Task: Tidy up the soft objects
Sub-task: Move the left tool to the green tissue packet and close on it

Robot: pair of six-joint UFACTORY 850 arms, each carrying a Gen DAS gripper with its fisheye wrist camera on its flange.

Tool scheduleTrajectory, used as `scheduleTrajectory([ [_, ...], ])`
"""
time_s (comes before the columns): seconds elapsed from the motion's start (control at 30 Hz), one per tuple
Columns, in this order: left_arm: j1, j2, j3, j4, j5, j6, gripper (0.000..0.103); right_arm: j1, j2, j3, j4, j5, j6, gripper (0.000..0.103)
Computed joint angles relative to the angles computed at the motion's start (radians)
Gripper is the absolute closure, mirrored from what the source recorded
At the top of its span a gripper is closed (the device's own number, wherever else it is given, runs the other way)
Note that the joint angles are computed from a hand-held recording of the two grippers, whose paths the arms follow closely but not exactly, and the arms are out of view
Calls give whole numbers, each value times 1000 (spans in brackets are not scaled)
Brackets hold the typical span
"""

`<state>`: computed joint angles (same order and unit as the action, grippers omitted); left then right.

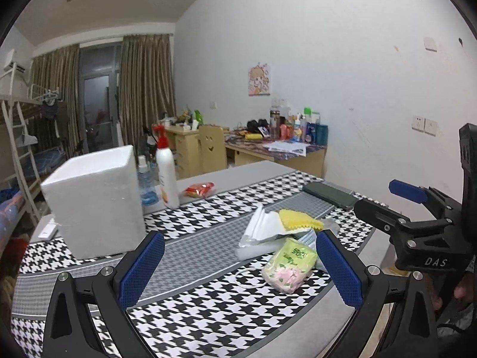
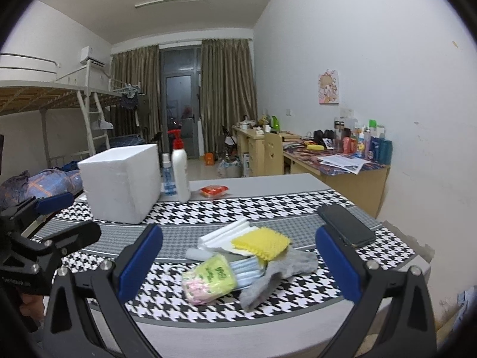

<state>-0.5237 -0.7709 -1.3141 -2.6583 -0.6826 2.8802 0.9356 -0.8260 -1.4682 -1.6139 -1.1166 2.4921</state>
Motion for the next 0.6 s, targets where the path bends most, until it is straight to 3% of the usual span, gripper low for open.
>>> scheduleTrajectory([
  [0.23,-22,-61,-100,136,123,-103,1,-32,6,20,26,60,1,0],
  [0.5,-32,-130,-207,257,201,-230,2,-66,11,40,46,122,7,0],
  [0.6,-34,-148,-247,388,233,-353,4,-74,9,40,49,138,-4,0],
])
